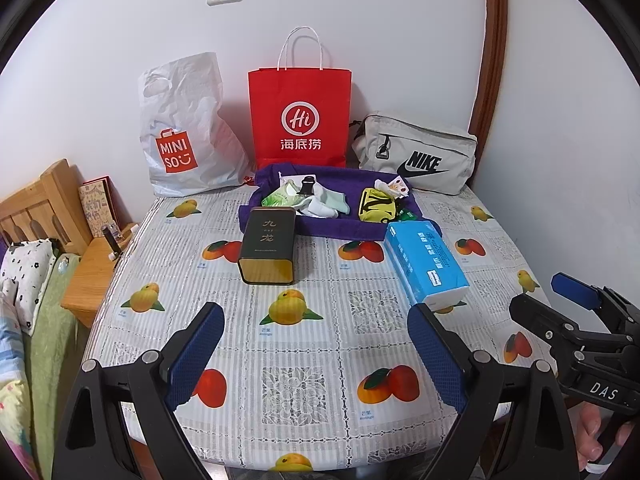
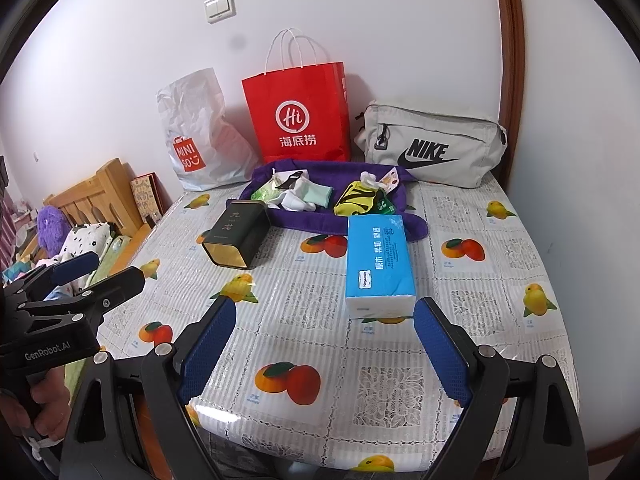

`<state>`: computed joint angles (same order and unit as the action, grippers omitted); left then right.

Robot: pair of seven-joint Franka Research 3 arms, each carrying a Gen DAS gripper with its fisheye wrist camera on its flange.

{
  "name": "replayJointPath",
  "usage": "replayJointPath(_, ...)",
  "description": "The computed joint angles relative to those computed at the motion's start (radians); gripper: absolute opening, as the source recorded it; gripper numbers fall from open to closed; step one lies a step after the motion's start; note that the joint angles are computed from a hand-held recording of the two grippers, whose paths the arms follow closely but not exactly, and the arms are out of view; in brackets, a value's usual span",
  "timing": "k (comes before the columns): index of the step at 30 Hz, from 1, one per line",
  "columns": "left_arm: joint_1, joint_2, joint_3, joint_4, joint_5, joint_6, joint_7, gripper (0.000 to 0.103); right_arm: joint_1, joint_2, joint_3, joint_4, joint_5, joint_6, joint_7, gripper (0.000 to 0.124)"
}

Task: Organize soft objects

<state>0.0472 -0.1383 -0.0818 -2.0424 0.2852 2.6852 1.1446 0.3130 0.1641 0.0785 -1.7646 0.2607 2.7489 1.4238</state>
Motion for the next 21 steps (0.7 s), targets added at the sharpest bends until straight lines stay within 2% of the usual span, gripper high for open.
replayJointPath(21,-0.001,0.006,0.000,0.001,-0.006,0.014,0.013,0.093,0.003,-0.001,-0.002,-0.003,-0.013,0.006,0.011,0.090)
